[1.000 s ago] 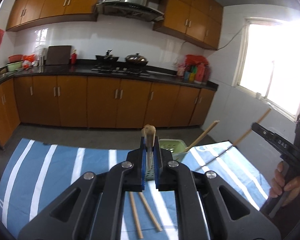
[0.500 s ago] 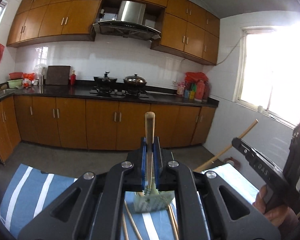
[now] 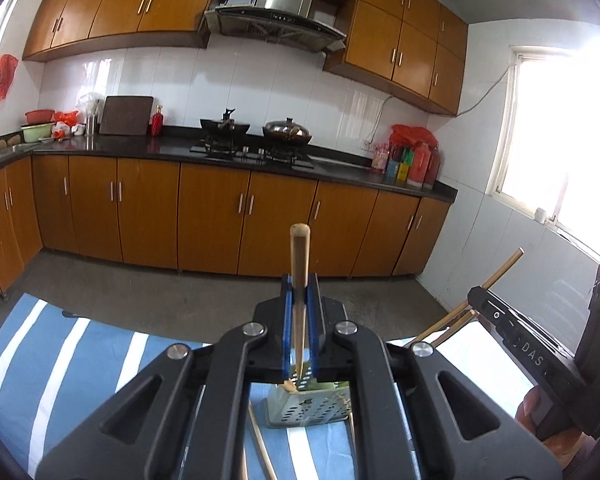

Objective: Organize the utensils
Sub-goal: 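Lower both chopsticks into the holder and open both grippers, then grasp a chopstick with the right gripper while the left gripper grasps another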

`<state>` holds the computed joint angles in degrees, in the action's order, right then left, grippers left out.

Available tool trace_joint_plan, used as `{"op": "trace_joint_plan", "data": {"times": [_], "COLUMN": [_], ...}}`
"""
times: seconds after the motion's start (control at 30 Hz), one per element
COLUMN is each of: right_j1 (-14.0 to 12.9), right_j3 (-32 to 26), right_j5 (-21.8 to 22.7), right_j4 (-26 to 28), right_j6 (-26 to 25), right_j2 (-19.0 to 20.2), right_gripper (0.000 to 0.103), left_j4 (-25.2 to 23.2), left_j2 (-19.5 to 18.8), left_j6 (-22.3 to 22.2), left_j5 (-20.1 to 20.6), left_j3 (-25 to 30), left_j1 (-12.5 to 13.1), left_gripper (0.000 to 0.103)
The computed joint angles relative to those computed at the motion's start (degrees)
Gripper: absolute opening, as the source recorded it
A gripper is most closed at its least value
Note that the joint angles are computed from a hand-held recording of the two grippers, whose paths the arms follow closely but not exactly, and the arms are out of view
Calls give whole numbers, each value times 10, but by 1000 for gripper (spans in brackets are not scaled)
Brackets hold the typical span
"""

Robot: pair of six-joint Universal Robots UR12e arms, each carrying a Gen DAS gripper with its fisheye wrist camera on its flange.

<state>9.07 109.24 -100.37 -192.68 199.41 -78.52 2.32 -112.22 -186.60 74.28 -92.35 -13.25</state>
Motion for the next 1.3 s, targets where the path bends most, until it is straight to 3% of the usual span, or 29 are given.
{"op": "trace_joint_plan", "data": {"times": [0.43, 0.77, 1.0, 1.2, 1.27, 1.3], "right_j1": [2, -2, -17, -16, -7, -4], "right_j3": [2, 48, 112, 128, 126, 124], "right_j5": [-11, -41, -38, 20, 39, 47], "right_j4": [-2, -25, 51, 132, 150, 158], "right_j6": [2, 16, 56, 81, 81, 80], "right_j2": [-3, -44, -72, -50, -39, -33], "right_gripper": [9, 9, 9, 9, 15, 29], "left_j4": [11, 40, 29, -57, -81, -90], "left_j2": [-2, 42, 71, 56, 51, 49], "left_j6": [-11, -18, 3, 32, 34, 36], "left_j5": [2, 6, 18, 37, 31, 29], "left_j3": [-4, -61, -136, -164, -169, -171], "left_j1": [5, 28, 56, 62, 61, 61], "left_gripper": [10, 15, 18, 19, 19, 23]}}
